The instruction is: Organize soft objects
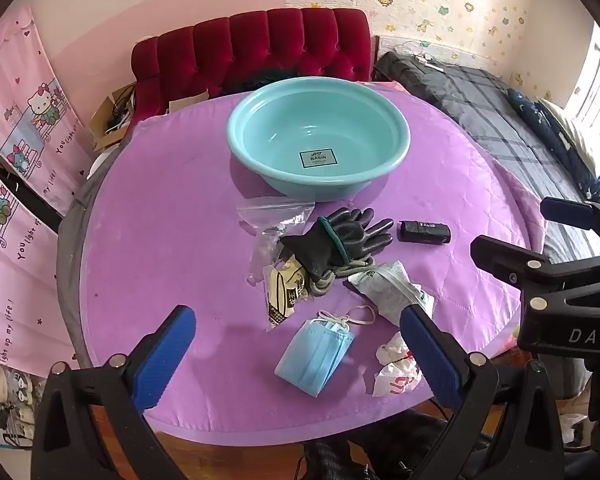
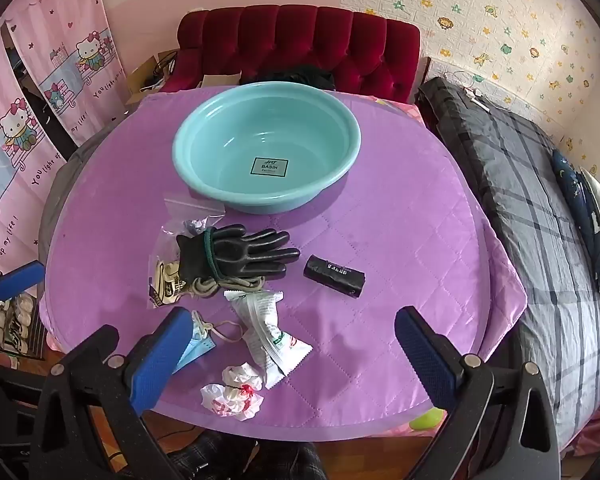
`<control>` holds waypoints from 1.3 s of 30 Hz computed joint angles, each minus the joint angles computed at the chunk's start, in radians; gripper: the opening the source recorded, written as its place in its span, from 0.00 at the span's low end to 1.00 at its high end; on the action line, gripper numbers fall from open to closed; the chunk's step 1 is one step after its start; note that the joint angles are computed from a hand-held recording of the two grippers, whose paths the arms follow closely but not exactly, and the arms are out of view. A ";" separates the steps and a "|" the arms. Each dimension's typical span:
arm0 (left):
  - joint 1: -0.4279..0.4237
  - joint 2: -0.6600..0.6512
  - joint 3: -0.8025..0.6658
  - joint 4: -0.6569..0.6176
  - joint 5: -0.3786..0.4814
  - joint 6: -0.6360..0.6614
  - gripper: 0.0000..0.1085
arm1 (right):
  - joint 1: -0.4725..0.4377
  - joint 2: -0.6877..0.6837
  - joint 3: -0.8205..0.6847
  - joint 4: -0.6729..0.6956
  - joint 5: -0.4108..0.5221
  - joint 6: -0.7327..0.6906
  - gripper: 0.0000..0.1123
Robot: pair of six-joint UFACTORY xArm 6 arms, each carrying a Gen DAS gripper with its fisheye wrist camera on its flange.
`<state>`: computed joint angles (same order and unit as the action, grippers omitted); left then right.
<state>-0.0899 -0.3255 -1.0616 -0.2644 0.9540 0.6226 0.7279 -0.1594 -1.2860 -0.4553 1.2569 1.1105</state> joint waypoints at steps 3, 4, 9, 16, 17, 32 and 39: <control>0.006 0.007 -0.012 -0.017 0.020 0.005 0.95 | 0.000 -0.001 0.002 -0.001 -0.004 0.001 0.92; 0.007 0.008 -0.013 -0.018 0.020 0.007 0.95 | -0.001 -0.002 0.002 0.000 -0.005 0.001 0.92; 0.017 0.023 -0.026 -0.024 0.021 0.019 0.95 | -0.001 -0.002 0.001 0.000 -0.002 0.000 0.92; 0.026 0.031 -0.027 -0.020 0.011 0.015 0.95 | -0.004 -0.002 0.007 0.001 -0.008 0.001 0.92; 0.017 0.016 -0.010 -0.013 0.002 0.007 0.95 | -0.005 -0.002 0.008 0.003 -0.009 0.000 0.92; 0.014 0.023 -0.010 -0.001 -0.001 0.003 0.95 | -0.013 0.014 0.000 0.012 -0.018 -0.006 0.92; 0.013 0.027 -0.011 0.002 0.000 0.004 0.95 | -0.017 0.015 0.001 0.018 -0.024 -0.009 0.92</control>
